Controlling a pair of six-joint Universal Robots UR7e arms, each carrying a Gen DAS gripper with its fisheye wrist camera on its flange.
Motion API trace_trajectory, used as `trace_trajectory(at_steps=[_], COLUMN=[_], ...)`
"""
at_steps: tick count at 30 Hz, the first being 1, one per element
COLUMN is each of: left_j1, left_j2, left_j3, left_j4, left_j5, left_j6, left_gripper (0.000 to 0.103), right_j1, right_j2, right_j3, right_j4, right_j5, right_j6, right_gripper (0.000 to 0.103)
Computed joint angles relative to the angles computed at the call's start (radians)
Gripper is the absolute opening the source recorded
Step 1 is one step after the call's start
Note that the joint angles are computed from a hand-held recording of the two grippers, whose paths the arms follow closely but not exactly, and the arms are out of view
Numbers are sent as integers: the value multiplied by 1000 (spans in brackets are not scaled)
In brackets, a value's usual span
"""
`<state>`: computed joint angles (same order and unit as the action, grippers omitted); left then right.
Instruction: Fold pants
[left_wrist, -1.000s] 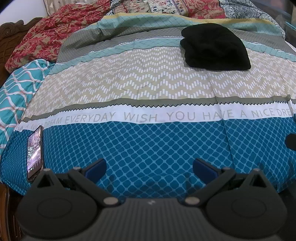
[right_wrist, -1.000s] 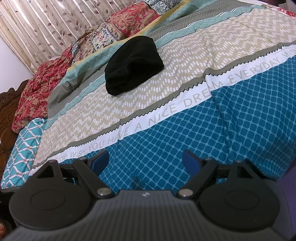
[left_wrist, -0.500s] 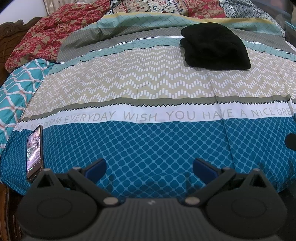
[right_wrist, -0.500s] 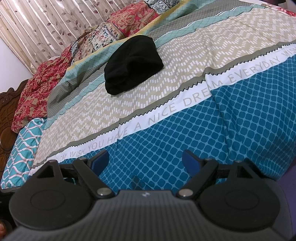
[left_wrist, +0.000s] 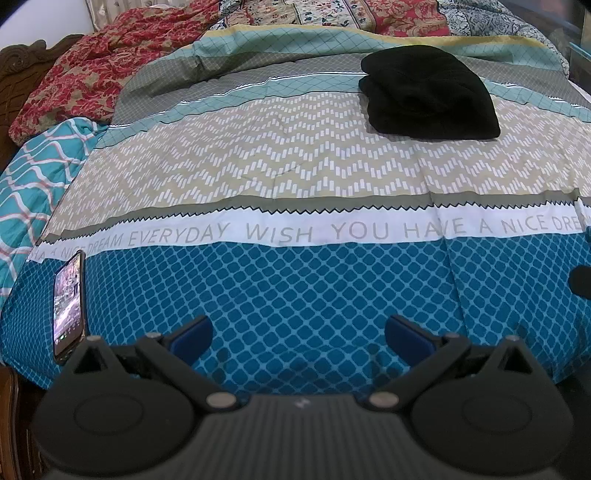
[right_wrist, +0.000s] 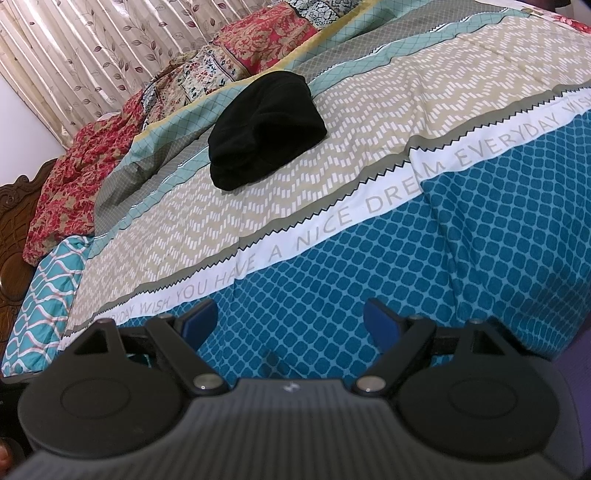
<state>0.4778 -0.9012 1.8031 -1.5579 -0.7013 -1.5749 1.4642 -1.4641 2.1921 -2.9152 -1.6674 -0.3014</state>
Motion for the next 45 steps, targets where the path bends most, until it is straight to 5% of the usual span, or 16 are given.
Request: trace_trajectory(at_steps=[45], left_j1=[1], left_j2=[-7], left_j3=[9], left_j4=[-34], left_j5=[-3], left_j6=[18], left_gripper=[103], right_j1=[6], right_j2=[3], right_j3=[-4], right_j4=[5], right_j5=[-6], right_j6=[2], right_gripper=[88])
